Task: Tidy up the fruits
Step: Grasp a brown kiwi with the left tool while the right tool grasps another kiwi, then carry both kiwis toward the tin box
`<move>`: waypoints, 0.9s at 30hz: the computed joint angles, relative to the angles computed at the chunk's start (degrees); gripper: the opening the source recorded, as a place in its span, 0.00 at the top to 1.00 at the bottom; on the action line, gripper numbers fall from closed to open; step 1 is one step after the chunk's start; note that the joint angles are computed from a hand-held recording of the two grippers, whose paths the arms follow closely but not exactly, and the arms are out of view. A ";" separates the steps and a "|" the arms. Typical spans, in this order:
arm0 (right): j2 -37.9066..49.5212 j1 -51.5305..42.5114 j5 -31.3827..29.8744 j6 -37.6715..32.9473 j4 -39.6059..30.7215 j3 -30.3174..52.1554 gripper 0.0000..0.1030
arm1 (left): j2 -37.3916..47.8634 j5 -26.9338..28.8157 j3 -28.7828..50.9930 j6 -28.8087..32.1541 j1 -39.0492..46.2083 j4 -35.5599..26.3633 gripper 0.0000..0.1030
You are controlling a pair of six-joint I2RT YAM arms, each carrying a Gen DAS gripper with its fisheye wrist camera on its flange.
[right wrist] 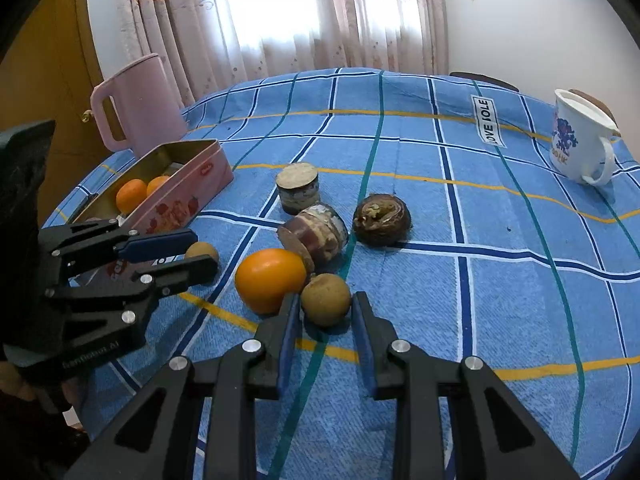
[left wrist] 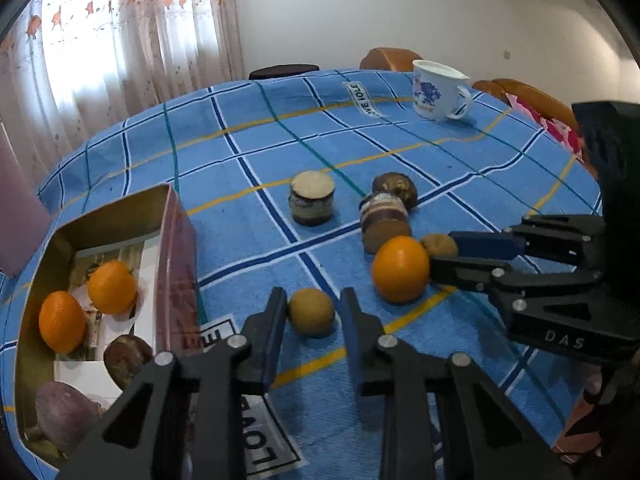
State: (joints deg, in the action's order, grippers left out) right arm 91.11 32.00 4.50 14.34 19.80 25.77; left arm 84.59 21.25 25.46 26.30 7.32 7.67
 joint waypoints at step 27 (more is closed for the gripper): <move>-6.15 6.88 10.67 -1.26 10.90 -7.43 0.73 | -6.59 11.19 -4.88 -3.58 7.37 5.82 0.73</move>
